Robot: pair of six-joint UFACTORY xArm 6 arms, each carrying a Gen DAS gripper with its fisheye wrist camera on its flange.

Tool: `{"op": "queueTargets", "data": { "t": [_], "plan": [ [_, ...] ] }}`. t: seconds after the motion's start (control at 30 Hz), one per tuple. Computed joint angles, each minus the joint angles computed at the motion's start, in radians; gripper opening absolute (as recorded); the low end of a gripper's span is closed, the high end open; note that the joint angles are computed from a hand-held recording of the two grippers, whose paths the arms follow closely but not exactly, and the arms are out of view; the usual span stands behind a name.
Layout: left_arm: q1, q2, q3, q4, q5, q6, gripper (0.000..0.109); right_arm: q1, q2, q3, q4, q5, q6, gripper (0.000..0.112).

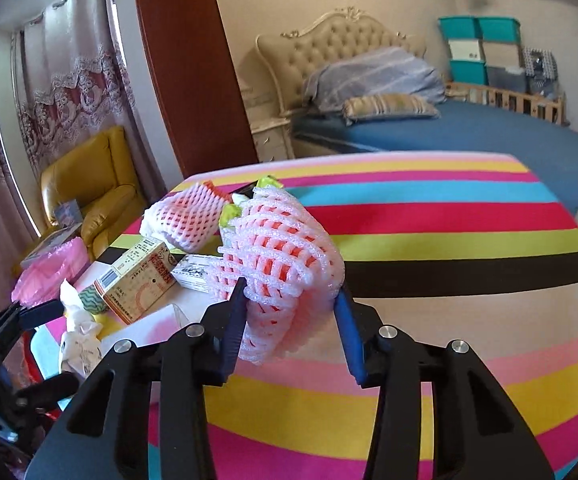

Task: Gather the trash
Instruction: 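Grasp the pink foam fruit net with the right tool while the left tool grasps the white tissue box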

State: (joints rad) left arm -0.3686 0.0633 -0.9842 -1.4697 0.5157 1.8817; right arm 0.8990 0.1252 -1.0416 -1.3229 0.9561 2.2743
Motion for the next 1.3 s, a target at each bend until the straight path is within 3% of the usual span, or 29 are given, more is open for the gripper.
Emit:
{"op": "queueTargets", "data": {
  "t": [0.2, 0.4, 0.47, 0.5, 0.53, 0.57, 1.0, 1.3],
  "plan": [
    [-0.097, 0.109, -0.072, 0.101, -0.121, -0.112, 0.098, 0.088, -0.005, 0.008, 0.034, 0.142, -0.055, 0.042],
    [-0.123, 0.195, -0.130, 0.353, -0.173, -0.346, 0.098, 0.121, -0.040, 0.075, 0.032, 0.163, 0.022, 0.042],
    [-0.136, 0.192, -0.116, 0.364, -0.187, -0.333, 0.095, 0.123, -0.053, 0.099, 0.026, 0.158, 0.054, 0.042],
    [-0.138, 0.190, -0.113, 0.351, -0.178, -0.317, 0.090, 0.122, -0.055, 0.106, 0.022, 0.152, 0.068, 0.042],
    [-0.140, 0.190, -0.113, 0.346, -0.173, -0.311, 0.075, 0.120, -0.057, 0.110, 0.020, 0.148, 0.073, 0.042],
    [-0.142, 0.193, -0.114, 0.351, -0.168, -0.314, 0.076, 0.119, -0.057, 0.114, 0.018, 0.146, 0.078, 0.042],
    [-0.145, 0.149, -0.134, -0.038, -0.110, -0.053, 0.073, 0.159, -0.065, 0.125, 0.053, 0.237, 0.089, 0.042],
    [-0.093, 0.075, -0.073, -0.192, -0.059, 0.056, 0.073, 0.170, -0.002, 0.049, 0.068, 0.247, -0.017, 0.042]
  ]
}}
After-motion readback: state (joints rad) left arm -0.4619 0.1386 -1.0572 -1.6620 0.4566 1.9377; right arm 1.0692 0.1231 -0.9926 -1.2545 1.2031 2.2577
